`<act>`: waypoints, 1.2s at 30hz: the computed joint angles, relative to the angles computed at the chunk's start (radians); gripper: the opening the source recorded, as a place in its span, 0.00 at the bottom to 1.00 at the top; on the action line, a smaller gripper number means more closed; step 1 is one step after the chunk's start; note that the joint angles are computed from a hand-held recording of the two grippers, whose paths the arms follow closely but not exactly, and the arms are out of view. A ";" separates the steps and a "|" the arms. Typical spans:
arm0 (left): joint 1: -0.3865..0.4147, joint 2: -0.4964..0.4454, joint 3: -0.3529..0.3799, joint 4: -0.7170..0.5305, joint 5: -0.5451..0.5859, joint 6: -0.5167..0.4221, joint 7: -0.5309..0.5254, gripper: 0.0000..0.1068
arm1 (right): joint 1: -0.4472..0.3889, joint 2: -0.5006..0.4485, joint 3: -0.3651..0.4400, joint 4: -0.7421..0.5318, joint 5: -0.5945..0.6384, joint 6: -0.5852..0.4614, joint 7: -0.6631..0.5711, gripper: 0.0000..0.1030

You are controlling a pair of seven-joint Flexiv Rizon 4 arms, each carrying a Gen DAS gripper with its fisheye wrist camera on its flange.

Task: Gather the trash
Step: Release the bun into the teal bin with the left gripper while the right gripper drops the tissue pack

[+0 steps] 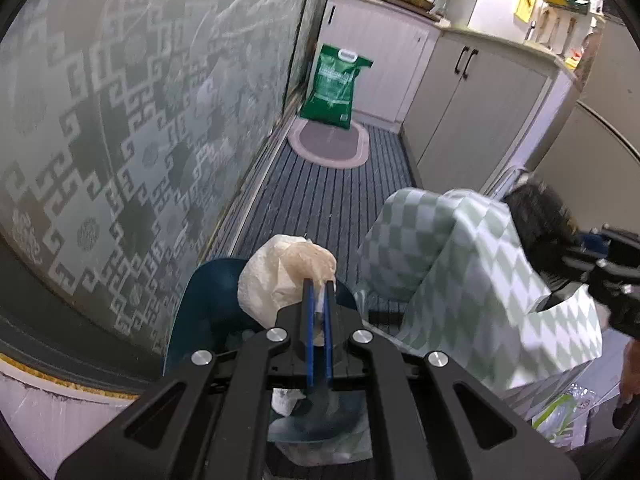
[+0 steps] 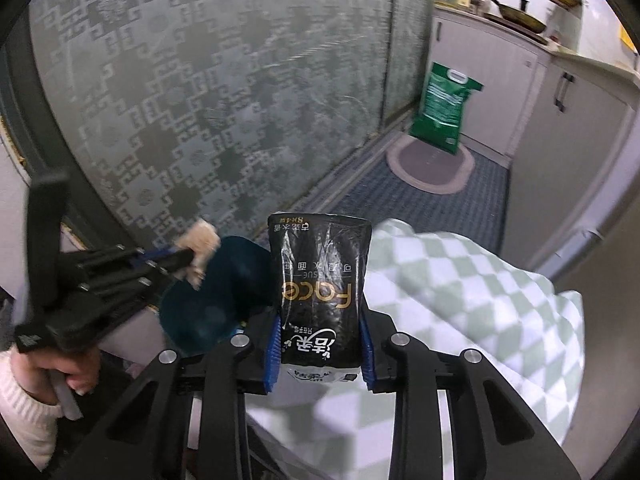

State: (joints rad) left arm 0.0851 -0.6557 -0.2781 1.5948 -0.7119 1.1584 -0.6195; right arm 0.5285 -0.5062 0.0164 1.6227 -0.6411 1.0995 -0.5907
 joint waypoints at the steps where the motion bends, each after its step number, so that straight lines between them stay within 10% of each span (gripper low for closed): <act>1: -0.002 -0.004 0.009 -0.005 0.009 -0.009 -0.007 0.05 | -0.001 -0.014 0.010 -0.021 0.010 -0.003 -0.017 0.30; 36: 0.055 -0.066 0.063 -0.101 0.096 -0.103 -0.073 0.51 | 0.044 -0.332 0.097 -0.522 0.343 -0.350 -0.431 0.35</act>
State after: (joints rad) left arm 0.1401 -0.7221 -0.2148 1.4938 -0.6156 1.0554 -0.6925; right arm 0.5726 -0.8387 0.1137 1.1004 -0.2977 0.7491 -1.0219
